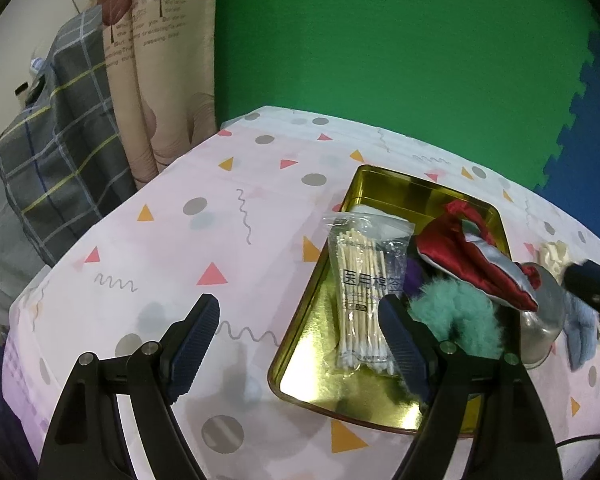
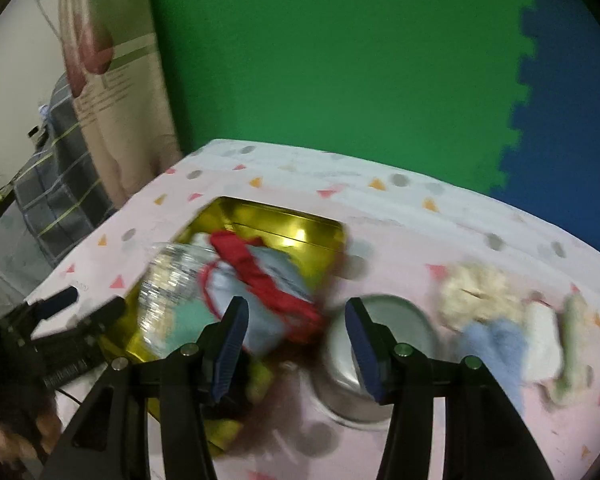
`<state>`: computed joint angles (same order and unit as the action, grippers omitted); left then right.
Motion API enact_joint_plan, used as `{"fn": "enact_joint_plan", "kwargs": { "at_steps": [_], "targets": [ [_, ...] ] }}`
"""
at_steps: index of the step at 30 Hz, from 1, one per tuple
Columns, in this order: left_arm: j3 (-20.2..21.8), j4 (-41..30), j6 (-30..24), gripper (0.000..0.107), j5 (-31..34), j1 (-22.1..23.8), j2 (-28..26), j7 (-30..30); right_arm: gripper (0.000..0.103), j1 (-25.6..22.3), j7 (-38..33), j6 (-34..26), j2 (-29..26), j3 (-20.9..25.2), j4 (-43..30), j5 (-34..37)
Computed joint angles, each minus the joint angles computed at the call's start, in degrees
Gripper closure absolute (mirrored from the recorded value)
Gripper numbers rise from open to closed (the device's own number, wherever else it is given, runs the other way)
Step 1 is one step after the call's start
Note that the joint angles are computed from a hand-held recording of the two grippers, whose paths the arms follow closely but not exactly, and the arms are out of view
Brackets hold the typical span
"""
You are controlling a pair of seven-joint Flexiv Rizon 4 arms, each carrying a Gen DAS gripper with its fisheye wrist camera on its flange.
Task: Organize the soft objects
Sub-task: 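Carry the red and grey cloth into the gold tin and open the right tool, then grasp the orange and yellow striped towel with the right tool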
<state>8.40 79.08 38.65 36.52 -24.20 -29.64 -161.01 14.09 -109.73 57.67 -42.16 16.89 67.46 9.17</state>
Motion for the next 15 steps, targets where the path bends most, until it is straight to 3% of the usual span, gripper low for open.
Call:
{"fn": "enact_joint_plan", "kwargs": {
  "at_steps": [6, 15],
  "targets": [
    [-0.45, -1.18, 0.11, 0.028, 0.21, -0.43, -0.75, 1.56, 0.051, -3.34, 2.99, 3.35, 1.05, -4.63, 2.66, -2.05],
    [-0.58, -2.49, 3.93, 0.027, -0.18, -1.24, -1.87, 4.99, 0.051, -7.47, 12.63, 2.83, -4.36, -10.29, -1.99, -8.40]
  ]
}}
